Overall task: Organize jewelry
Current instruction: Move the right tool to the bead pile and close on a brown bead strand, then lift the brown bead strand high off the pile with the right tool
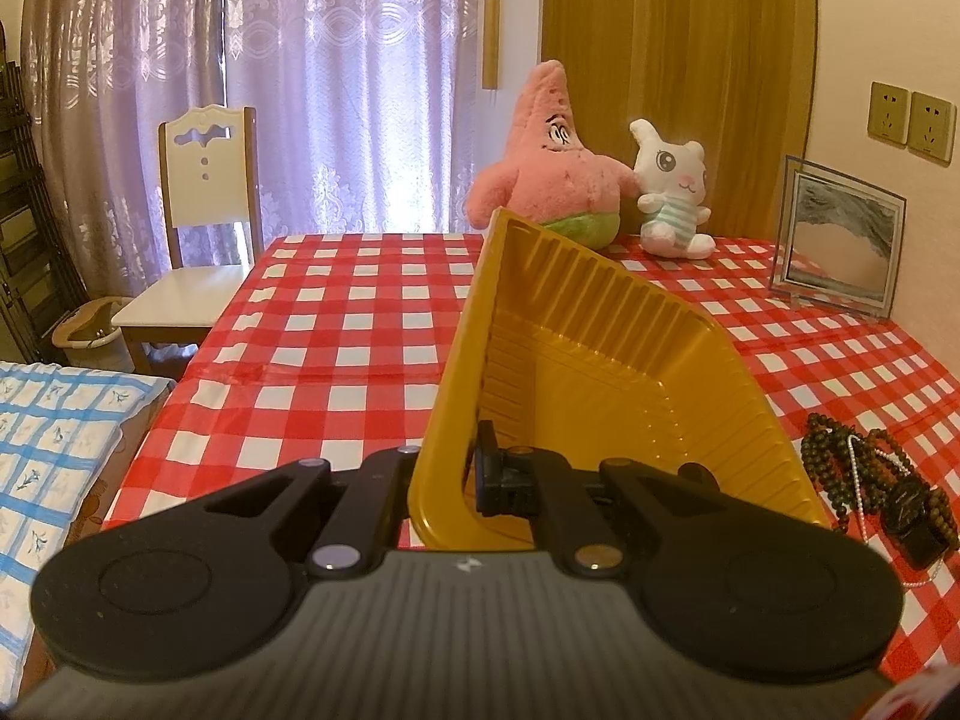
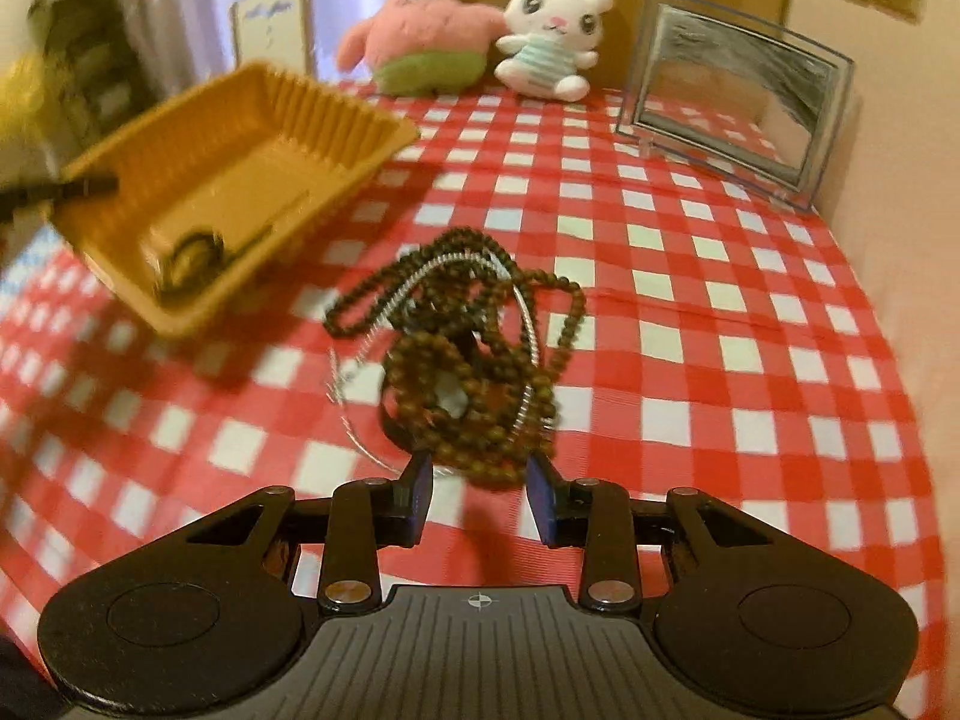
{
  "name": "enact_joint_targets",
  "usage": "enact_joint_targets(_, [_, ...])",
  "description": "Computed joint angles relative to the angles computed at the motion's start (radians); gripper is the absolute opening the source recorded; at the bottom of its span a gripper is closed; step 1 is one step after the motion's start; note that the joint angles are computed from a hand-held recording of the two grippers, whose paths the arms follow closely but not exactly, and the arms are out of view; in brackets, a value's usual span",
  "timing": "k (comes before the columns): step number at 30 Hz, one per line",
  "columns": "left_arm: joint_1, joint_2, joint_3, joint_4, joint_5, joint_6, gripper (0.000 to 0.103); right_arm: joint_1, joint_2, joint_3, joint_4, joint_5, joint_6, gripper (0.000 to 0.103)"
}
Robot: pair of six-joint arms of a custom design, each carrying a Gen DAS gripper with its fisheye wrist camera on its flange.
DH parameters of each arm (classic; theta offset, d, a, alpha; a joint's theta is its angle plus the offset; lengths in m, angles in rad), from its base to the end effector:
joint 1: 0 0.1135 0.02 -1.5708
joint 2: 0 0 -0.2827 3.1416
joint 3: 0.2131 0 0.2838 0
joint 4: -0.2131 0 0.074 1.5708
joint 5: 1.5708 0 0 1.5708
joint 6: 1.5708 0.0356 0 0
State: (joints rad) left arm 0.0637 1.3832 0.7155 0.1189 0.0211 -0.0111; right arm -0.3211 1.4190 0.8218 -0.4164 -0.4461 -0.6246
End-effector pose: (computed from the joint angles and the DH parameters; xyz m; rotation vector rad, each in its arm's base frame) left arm 0.3152 0.0193 0.2095 -0.0667 2.1184 0.0089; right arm 0.2862 -0.0790 0.1965 -0.5265 2.3936 0.1753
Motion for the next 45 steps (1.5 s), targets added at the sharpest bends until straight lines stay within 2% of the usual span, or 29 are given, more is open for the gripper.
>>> enact_joint_targets(9, [0.001, 0.002, 0.002, 0.000, -0.004, -0.003, 0.005, 0.037, 0.092, 0.016, 0.057, 0.047, -0.172, 0.035])
enact_joint_targets(15, [0.001, 0.001, 0.003, -0.002, -0.003, 0.000, 0.005, 0.053, 0.126, 0.021, 0.096, 0.029, -0.240, 0.034])
enact_joint_targets(16, [0.001, 0.002, 0.003, -0.001, -0.003, -0.002, 0.005, 0.053, 0.125, 0.015, 0.109, 0.026, -0.248, 0.033])
enact_joint_targets(18, [0.002, 0.003, 0.004, -0.002, -0.004, -0.001, 0.005, 0.051, 0.119, 0.005, 0.121, 0.018, -0.263, 0.018])
enact_joint_targets(20, [0.000, 0.002, 0.003, -0.002, -0.004, -0.003, 0.005, 0.043, 0.106, -0.006, 0.131, 0.016, -0.263, 0.012])
enact_joint_targets(23, [0.000, 0.002, 0.004, -0.002, -0.004, -0.003, 0.005, 0.016, 0.077, -0.015, 0.145, 0.001, -0.212, 0.007])
enact_joint_targets(29, [0.001, 0.003, 0.004, -0.002, -0.004, -0.003, 0.005, -0.082, 0.030, 0.025, 0.155, -0.071, 0.004, 0.007])
enact_joint_targets(35, [0.006, 0.004, 0.003, 0.001, -0.001, 0.005, 0.005, -0.143, 0.015, 0.083, 0.157, -0.122, 0.148, 0.007])
enact_joint_targets(45, [0.010, 0.006, 0.000, 0.008, 0.001, 0.007, 0.005, -0.174, -0.072, 0.129, 0.197, -0.182, 0.259, 0.007])
